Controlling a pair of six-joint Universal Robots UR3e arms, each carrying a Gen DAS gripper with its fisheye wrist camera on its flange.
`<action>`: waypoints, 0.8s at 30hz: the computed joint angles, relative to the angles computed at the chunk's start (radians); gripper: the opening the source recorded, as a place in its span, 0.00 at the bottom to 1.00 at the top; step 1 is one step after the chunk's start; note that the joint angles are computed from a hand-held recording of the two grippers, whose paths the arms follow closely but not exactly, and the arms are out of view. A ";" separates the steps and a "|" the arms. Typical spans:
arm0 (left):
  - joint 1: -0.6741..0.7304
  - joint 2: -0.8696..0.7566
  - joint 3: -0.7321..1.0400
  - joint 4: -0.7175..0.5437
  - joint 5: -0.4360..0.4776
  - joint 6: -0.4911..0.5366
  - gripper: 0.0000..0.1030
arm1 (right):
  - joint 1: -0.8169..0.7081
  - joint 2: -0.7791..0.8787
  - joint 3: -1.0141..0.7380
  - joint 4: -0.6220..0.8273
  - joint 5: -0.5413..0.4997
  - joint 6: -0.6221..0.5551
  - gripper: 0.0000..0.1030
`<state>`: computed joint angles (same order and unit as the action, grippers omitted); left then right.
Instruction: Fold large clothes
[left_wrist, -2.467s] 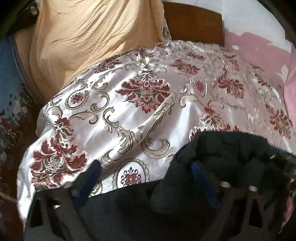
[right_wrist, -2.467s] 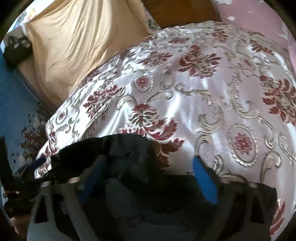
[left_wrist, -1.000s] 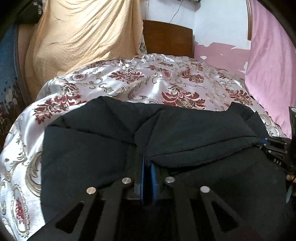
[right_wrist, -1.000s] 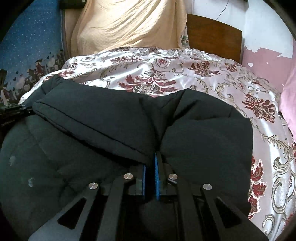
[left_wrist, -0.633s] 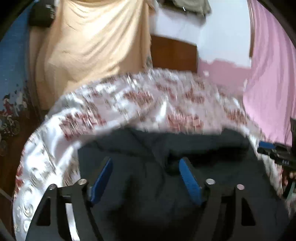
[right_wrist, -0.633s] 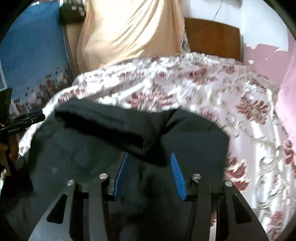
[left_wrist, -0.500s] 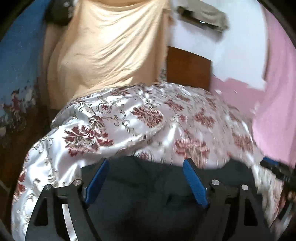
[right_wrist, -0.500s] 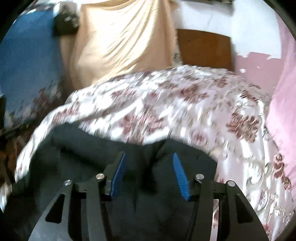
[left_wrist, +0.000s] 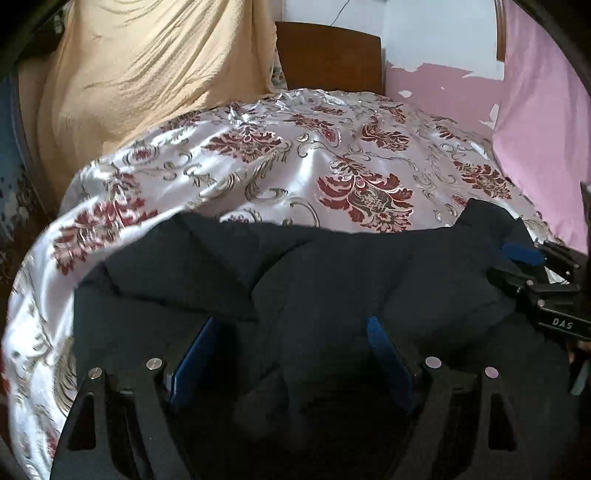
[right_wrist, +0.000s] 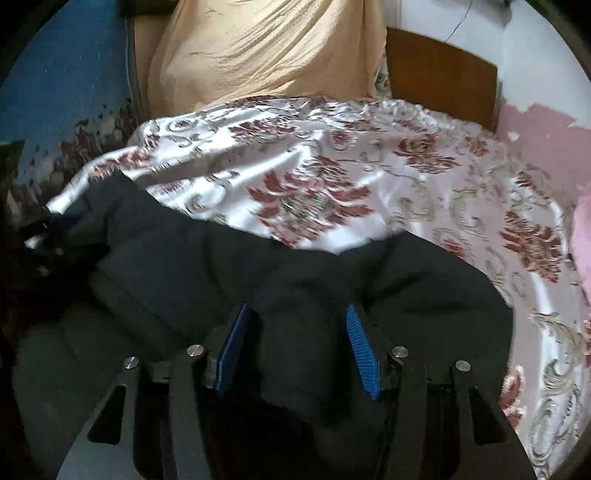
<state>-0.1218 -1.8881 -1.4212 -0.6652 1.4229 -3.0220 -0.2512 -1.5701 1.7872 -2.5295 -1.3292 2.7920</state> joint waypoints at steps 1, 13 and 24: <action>0.002 0.000 -0.014 0.021 -0.006 -0.005 0.82 | -0.009 -0.006 0.031 -0.037 -0.003 -0.003 0.59; -0.034 -0.105 -0.043 0.219 0.068 -0.064 0.83 | 0.011 0.118 0.077 -0.253 -0.033 0.069 0.63; 0.002 0.109 -0.144 0.107 0.046 -0.165 0.89 | -0.160 -0.172 0.161 -0.053 0.170 0.110 0.68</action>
